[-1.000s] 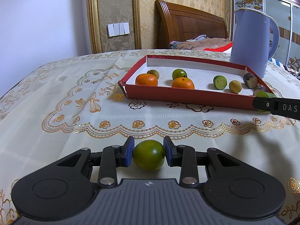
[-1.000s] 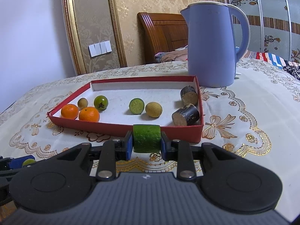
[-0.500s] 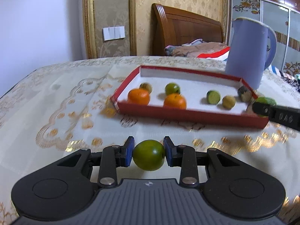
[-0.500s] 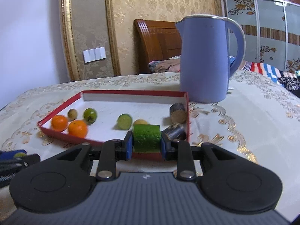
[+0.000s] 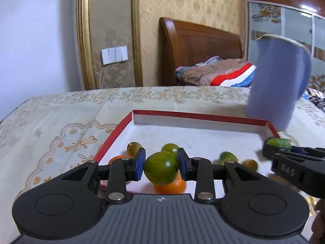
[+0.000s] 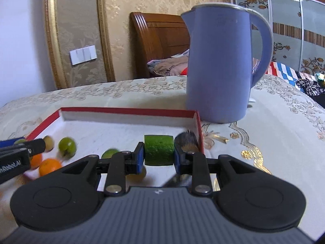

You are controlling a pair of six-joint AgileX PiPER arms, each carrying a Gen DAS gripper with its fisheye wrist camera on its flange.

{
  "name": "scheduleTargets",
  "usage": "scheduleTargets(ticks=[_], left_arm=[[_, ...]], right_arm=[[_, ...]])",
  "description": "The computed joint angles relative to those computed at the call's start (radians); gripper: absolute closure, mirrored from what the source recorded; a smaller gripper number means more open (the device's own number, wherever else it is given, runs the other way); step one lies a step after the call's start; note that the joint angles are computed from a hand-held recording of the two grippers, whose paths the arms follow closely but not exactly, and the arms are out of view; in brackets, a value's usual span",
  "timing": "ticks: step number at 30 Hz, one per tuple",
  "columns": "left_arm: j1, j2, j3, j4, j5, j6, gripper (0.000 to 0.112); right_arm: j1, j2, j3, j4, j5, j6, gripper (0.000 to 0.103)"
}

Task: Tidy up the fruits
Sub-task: 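Carry the tomato over the tray with the left tool while the right tool carries the cucumber chunk, then open both tools over the tray to drop the tomato and cucumber chunk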

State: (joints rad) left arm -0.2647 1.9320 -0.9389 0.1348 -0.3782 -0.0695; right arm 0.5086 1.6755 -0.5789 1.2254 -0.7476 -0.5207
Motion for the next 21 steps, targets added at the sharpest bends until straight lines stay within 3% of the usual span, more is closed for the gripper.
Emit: scheduleTargets(ticks=[6,8,11,16,18,21], left_arm=[[0.001,0.116,-0.165,0.065,0.1,-0.091,0.079],[-0.006,0.139,-0.185,-0.005,0.101,-0.021,0.079],[0.0,0.159,-0.202,0.026,0.09,-0.06,0.079],[-0.013,0.161,-0.189,-0.108,0.063,0.082,0.074],[-0.007,0.157,-0.189,-0.061,0.069,0.031,0.074],[-0.004,0.155,-0.189,-0.045,0.077,0.009,0.058]], right_arm=[[-0.112,0.095,-0.121,-0.015,0.118,-0.062,0.076],[-0.132,0.117,-0.148,-0.018,0.149,-0.078,0.076],[-0.143,0.138,-0.166,-0.022,0.167,-0.086,0.076],[-0.139,0.149,-0.177,-0.005,0.172,-0.098,0.075],[-0.127,0.146,-0.174,0.004,0.149,-0.104,0.066],[-0.123,0.134,-0.158,-0.033,0.144,-0.06,0.054]])
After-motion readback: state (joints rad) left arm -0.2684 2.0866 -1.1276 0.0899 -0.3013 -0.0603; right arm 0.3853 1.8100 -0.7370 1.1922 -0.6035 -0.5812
